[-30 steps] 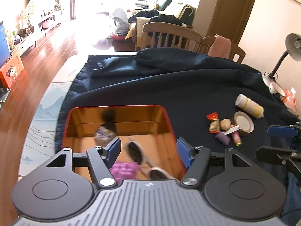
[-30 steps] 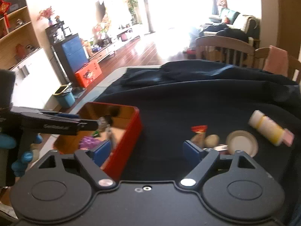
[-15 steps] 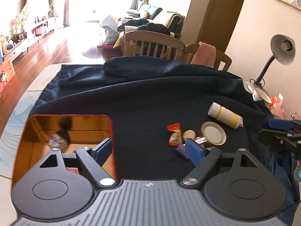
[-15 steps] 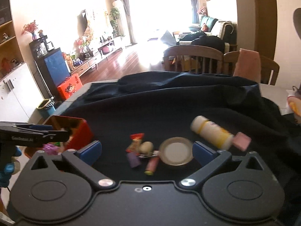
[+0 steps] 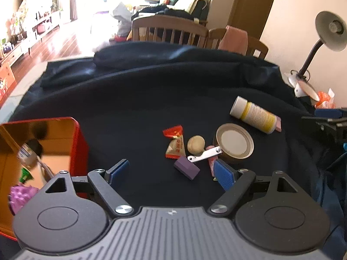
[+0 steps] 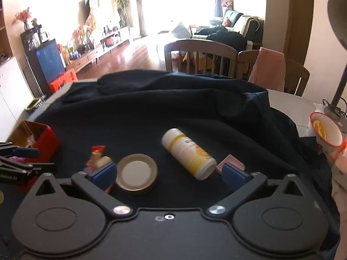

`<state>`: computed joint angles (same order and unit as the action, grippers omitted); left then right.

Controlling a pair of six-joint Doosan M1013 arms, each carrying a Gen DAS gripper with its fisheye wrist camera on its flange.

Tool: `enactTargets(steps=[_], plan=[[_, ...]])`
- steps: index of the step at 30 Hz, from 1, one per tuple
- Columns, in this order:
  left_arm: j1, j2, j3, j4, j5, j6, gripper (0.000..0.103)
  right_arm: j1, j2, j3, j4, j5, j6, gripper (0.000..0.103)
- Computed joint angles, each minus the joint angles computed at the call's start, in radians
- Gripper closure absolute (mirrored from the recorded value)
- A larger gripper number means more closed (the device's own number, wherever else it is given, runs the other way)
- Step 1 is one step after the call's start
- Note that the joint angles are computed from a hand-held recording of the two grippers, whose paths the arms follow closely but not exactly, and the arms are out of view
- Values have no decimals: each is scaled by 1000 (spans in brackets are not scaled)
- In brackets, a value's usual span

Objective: Organize rigid objects
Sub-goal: 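Withdraw both tools from the tray toward the remaining items, then grasp the white-yellow pill bottle with the right tool while the left tool grasps the purple eraser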

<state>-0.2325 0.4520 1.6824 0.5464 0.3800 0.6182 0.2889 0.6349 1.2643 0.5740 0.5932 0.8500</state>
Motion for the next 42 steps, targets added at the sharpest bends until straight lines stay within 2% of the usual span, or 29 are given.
enactTargets(steps=[8,15,27,30,33,37,42], plan=[[-6,56,-58,-61,53,37,19,-5,79,-117,-48,102,-1,0],[-8,94,-95,-89,88,59,19,0,138,-202,-90,153,7,0],[-4,136,-134,-82,132,53,19,6,201,-281,-116,183,-1,4],[-2,143,-142,-98,138,71,19,7,215,-301,-123,191,6,10],[-7,149,-146,-81,141,78,20,9,228,-318,-128,195,10,11],[-17,155,-150,-45,144,100,32,13,243,-338,-136,204,12,15],[-24,153,-142,-5,126,108,53,15,255,-352,-140,225,3,30]])
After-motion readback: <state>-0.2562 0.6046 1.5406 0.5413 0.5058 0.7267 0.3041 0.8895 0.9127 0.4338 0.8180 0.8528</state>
